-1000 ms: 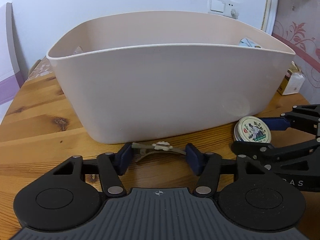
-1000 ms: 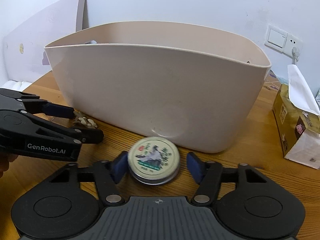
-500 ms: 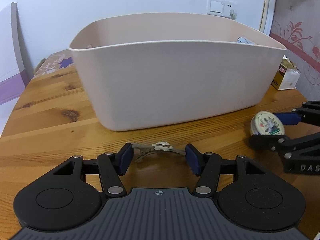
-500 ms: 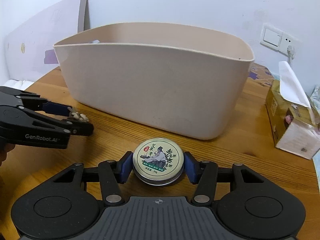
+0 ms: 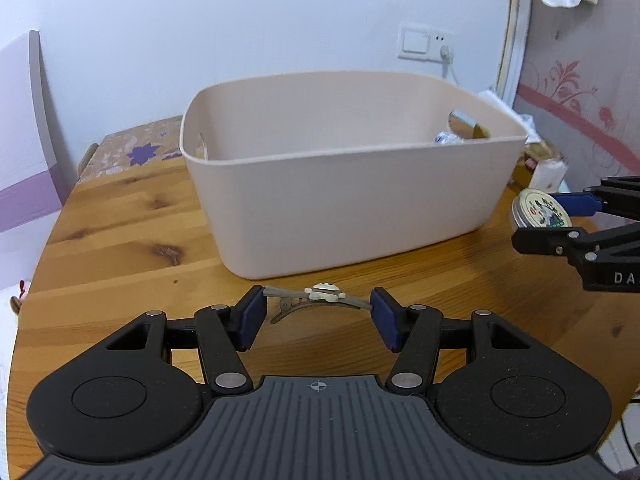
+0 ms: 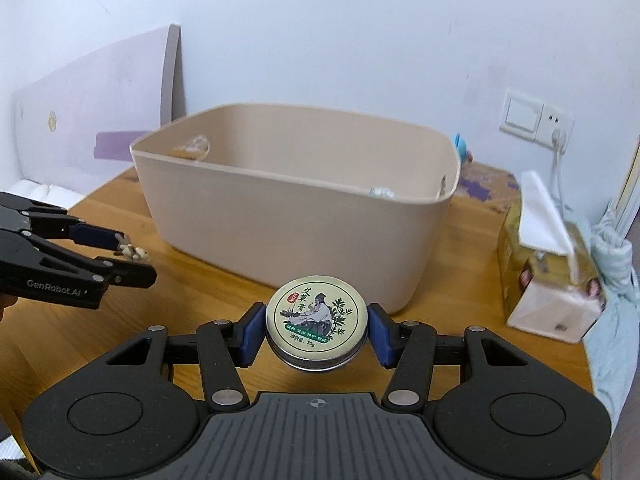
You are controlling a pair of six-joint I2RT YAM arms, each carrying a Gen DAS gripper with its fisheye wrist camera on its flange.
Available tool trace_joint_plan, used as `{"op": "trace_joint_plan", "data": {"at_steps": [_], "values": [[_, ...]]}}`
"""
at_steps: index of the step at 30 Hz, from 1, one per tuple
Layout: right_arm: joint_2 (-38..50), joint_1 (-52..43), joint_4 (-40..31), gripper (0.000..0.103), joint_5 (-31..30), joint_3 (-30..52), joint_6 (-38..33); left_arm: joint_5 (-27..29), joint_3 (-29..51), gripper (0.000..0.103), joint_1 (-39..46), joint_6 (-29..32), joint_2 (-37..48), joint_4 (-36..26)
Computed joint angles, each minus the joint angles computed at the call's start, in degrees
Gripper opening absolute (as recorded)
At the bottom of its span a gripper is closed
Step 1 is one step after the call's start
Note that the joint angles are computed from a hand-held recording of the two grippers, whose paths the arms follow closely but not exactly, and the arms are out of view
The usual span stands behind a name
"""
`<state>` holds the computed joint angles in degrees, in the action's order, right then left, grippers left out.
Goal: Organize objects
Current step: 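Carry the clip and tin over the beige bin and release both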
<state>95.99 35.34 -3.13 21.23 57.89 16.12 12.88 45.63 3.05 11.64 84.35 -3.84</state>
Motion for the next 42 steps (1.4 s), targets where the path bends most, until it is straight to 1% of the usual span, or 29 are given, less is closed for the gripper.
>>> {"op": "trace_joint_plan", "data": {"at_steps": [5,9,14,18,24,28,34,42], "values": [[-4.5,0.2,0.0,0.051,1.6,-1.4,-1.4,1.0,0.3,0.059,1.0,0.5,-2.9,-0.7],[-6.6,0.5,0.2,0.051,2.8,-1.6,-2.1,2.7,1.7,0.059,1.9,0.6,-4.2,-2.3],[-7.6,-0.7,0.3,0.051,3.2,-0.5,-3.5,3.8,4.3,0.059,2.4,1.0,-4.9,-3.2],[-7.4,-1.6,0.8,0.051,3.2,0.9,-4.5,3.9,7.6,0.059,2.5,0.6,-3.5,-3.0],[-5.2,-3.2,0.9,0.051,2.6,4.5,-6.3,1.5,13.5,0.059,1.4,-1.3,1.4,-1.5],[-2.7,-4.5,1.3,0.051,1.4,7.1,-6.4,-0.9,18.8,0.059,0.2,-2.8,6.7,-2.0],[1.5,-6.6,-0.4,0.051,-0.4,12.3,-6.6,-3.7,25.2,0.059,-2.0,-2.5,13.0,-3.4],[7.2,-9.6,-4.4,0.051,-3.1,19.0,-6.5,-5.1,35.3,0.059,-3.7,-2.0,21.6,-9.2]]}}
